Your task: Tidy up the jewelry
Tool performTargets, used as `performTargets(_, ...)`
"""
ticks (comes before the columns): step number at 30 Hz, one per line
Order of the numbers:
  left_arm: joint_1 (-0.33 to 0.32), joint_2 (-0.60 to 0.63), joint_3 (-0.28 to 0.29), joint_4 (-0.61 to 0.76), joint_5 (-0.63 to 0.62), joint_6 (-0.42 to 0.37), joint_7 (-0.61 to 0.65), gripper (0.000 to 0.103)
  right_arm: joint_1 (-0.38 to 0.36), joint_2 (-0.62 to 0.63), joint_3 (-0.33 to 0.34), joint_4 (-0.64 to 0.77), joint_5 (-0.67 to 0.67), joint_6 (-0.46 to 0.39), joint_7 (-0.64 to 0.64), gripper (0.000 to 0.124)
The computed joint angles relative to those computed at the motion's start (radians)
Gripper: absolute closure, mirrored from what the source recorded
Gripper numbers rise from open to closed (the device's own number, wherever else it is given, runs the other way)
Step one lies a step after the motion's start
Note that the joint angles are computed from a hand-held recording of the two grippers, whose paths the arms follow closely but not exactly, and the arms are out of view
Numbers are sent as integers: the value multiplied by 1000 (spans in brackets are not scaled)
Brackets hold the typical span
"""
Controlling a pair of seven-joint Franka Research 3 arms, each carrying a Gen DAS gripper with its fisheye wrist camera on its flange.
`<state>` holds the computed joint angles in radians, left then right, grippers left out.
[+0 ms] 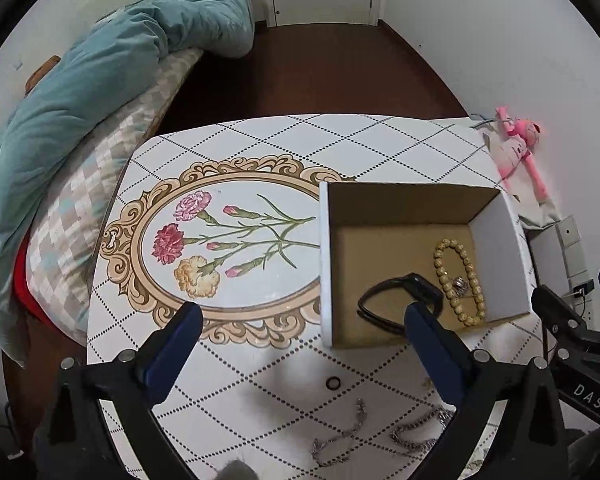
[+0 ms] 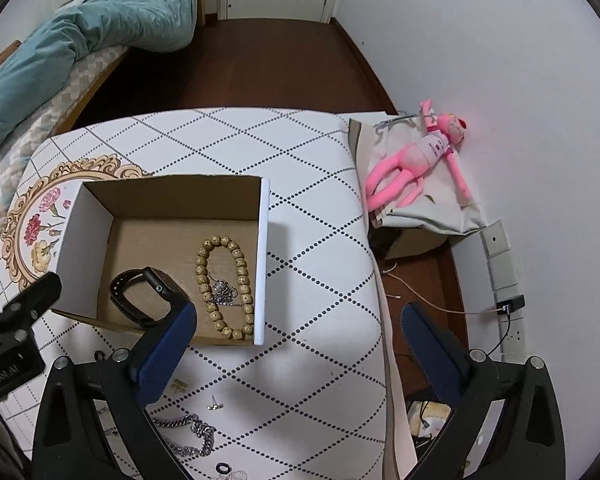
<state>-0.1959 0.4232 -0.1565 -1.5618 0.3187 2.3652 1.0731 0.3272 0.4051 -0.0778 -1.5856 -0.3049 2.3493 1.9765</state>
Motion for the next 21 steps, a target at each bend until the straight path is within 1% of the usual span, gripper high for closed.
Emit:
performTargets(3, -1, -42, 0, -45, 8, 26, -13, 0, 12, -45, -6, -44, -32, 23, 28, 21)
performTargets(9, 5, -127, -8, -122, 7, 73, -30, 0, 12, -147, 2, -137, -91, 62, 92, 21)
performTargets(16, 11, -236, -14, -212, 24, 132, -52, 0, -13, -280, 40, -245, -174, 101, 175, 21)
performTargets(21, 17, -294, -21, -260, 21, 158, -53, 0, -37, -346, 74, -290, -232, 115, 227, 21)
